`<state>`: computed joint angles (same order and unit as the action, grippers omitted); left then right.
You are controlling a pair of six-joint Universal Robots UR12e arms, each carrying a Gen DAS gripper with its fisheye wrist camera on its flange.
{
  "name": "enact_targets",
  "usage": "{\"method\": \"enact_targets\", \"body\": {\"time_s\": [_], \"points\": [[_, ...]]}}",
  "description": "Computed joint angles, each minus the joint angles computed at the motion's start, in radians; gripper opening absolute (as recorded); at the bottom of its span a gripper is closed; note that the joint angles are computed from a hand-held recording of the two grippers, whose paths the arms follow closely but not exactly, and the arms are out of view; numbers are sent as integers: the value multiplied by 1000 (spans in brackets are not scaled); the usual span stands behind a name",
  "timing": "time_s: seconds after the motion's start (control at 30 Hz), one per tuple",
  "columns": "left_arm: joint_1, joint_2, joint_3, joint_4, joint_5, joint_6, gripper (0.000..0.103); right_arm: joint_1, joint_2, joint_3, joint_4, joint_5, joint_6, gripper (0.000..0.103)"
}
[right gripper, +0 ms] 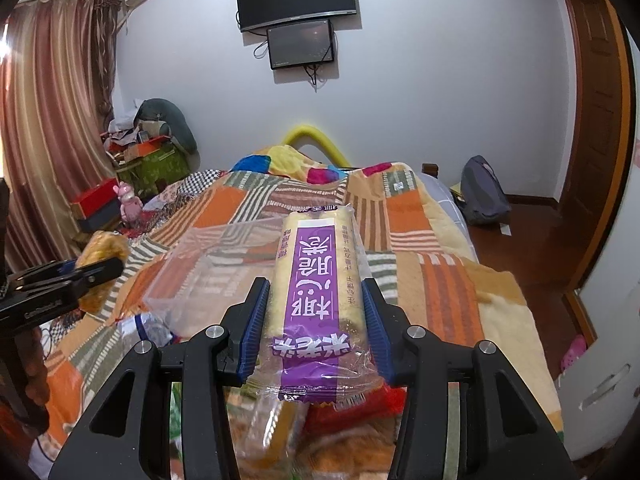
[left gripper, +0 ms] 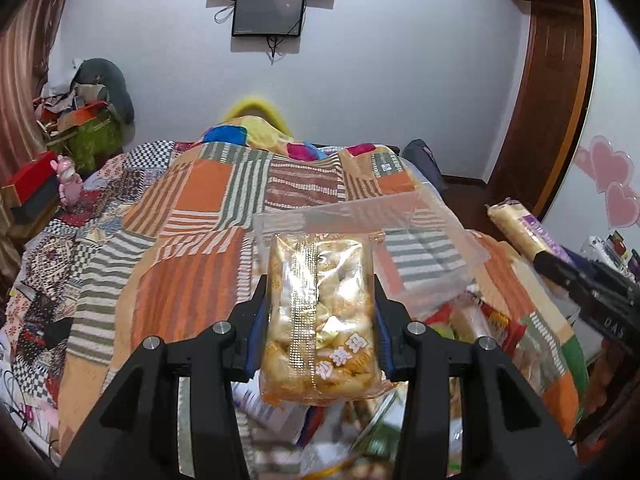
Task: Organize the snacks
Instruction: 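Carry both snacks into the clear plastic box and open both tools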
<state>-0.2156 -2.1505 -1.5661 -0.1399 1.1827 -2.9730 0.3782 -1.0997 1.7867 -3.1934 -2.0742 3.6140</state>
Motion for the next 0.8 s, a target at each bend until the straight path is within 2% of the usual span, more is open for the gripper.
{"method": "enact_targets", "body": {"time_s": [0.37,0.53,0.8], "points": [[-34,-98,164,-98,17,-15,44,-32,46,-69,20,47,-36,43],[-49,-137,227,-143,61,6,44,-48,59,-96,68,73,-46,43],[-59,-175,291,-257,88,27,44,-69,62,-112,165,146,-33,43]]}}
